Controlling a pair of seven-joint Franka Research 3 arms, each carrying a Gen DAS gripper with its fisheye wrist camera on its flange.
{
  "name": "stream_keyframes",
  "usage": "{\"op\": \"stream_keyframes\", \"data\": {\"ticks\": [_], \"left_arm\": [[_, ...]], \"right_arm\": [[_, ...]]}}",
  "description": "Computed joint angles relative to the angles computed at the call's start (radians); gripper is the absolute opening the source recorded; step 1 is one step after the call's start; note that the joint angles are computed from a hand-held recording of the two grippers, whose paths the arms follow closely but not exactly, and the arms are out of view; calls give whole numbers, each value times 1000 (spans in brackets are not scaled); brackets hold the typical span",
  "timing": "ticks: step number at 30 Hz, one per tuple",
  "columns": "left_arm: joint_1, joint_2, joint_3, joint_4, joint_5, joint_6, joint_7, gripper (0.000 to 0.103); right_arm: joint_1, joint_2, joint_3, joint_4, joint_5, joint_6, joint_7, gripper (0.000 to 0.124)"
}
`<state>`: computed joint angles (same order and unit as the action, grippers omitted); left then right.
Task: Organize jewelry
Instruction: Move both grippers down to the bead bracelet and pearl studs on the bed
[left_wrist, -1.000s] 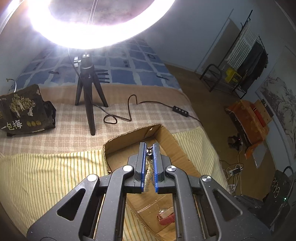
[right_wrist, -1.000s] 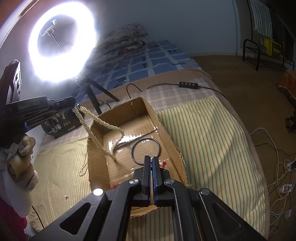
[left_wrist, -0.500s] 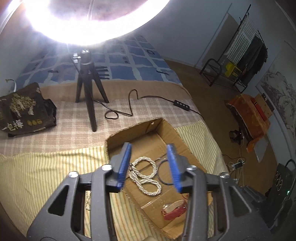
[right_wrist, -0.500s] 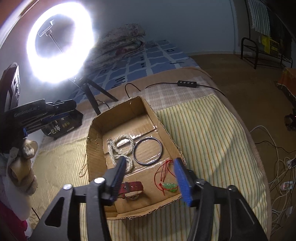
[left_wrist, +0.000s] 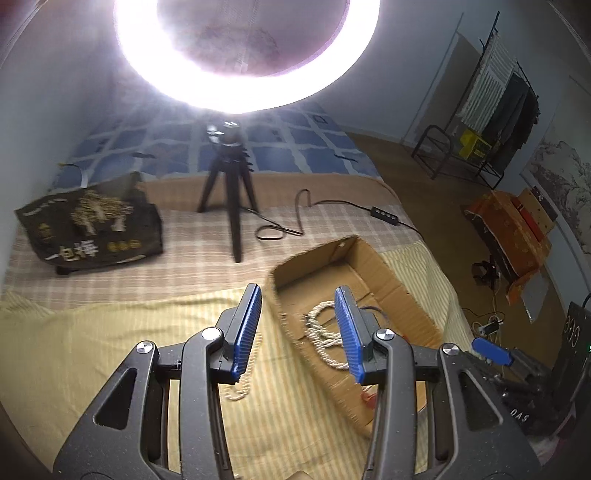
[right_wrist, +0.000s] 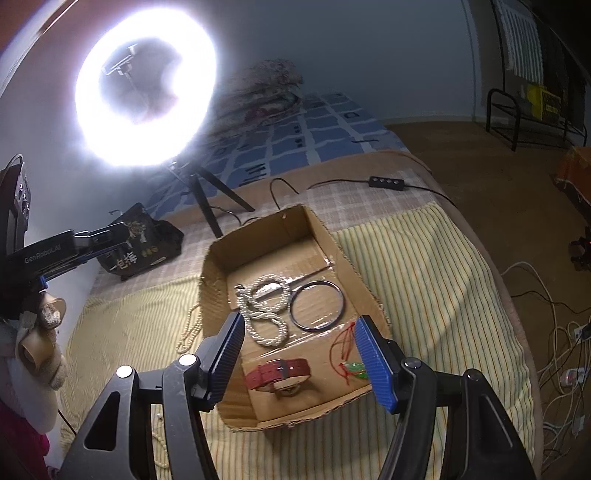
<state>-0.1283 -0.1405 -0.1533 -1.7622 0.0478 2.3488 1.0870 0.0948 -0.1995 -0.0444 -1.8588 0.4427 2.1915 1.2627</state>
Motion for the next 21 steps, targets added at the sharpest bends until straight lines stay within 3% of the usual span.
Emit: {"op": "stream_keyframes", "data": {"ticks": [21], "left_arm": [[7,-429,76,-386,-29,-67,-6,42]], "right_arm": [[84,-125,32,-77,65,-40,-49,64]]}}
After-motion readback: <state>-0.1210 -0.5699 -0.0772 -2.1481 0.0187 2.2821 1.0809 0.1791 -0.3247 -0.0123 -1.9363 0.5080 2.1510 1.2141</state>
